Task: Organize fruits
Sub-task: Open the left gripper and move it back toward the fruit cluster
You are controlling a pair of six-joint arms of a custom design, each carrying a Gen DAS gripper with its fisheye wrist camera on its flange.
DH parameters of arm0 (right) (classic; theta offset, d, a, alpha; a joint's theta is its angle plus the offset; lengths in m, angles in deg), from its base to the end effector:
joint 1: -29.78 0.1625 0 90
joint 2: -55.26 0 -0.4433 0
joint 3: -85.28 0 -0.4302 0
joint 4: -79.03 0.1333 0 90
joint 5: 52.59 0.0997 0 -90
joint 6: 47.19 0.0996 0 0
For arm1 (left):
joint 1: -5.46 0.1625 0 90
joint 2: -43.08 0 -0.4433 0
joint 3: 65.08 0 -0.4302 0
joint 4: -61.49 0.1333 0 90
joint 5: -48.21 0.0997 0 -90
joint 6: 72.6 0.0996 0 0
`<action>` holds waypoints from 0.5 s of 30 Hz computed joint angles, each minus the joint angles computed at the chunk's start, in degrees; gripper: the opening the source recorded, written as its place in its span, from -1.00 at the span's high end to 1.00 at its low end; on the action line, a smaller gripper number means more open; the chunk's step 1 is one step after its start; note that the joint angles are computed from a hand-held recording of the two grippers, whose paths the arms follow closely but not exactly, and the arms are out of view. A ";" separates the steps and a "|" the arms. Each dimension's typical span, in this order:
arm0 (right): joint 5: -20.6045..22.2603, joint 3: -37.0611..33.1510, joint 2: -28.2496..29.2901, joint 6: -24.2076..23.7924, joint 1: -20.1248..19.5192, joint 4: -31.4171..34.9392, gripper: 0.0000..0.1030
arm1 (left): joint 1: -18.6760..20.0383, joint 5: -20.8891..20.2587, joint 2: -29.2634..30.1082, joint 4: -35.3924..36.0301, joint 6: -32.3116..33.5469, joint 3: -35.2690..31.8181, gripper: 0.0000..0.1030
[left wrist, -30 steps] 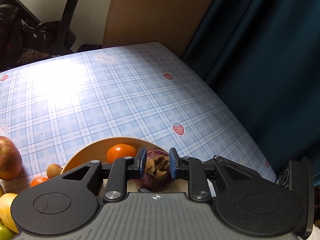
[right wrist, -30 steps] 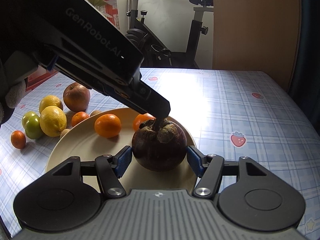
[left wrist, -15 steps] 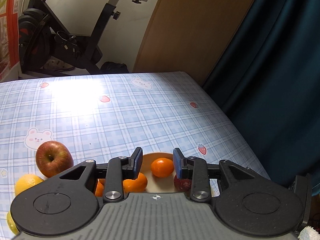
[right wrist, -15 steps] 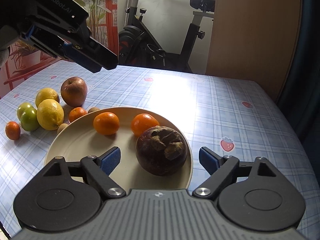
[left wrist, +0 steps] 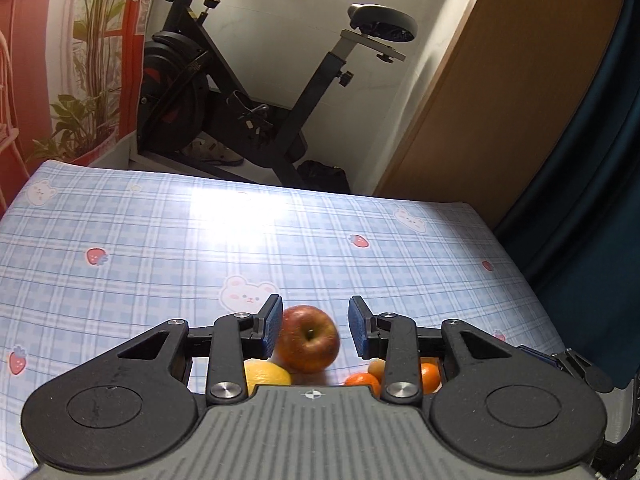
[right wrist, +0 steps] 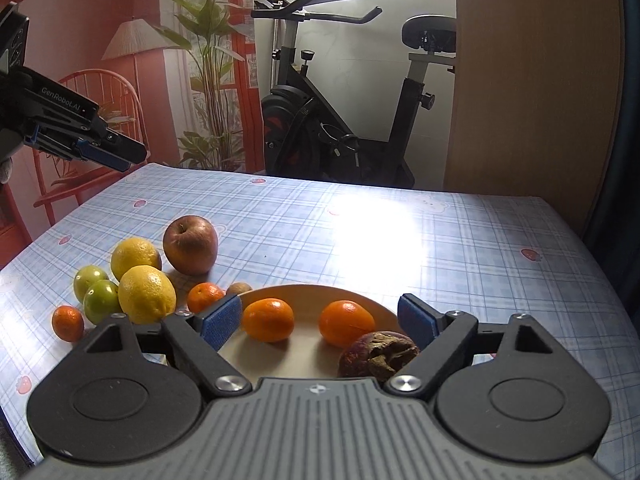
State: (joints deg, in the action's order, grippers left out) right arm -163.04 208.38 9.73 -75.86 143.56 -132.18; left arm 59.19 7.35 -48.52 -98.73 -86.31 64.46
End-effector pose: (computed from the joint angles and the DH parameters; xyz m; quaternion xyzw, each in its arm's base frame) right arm 0.3078 -0.4542 0.0600 0.3445 -0.8487 0.3584 0.1803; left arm -0.0956 -0.4830 0.3393 0.0575 0.8793 -0.3979 0.2552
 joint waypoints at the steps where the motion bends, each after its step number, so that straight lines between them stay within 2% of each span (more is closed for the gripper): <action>1: 0.23 -0.48 0.34 0.04 0.22 0.63 -0.69 | -0.24 0.66 -1.16 1.44 -0.90 0.42 0.26; 9: 2.52 -4.39 3.31 0.34 1.53 7.26 -0.66 | 0.31 4.01 -8.31 6.10 -4.44 2.87 0.26; 15: 4.37 -7.61 6.04 -2.92 2.54 11.96 -0.57 | 0.64 2.08 -9.87 5.83 -3.88 4.40 0.27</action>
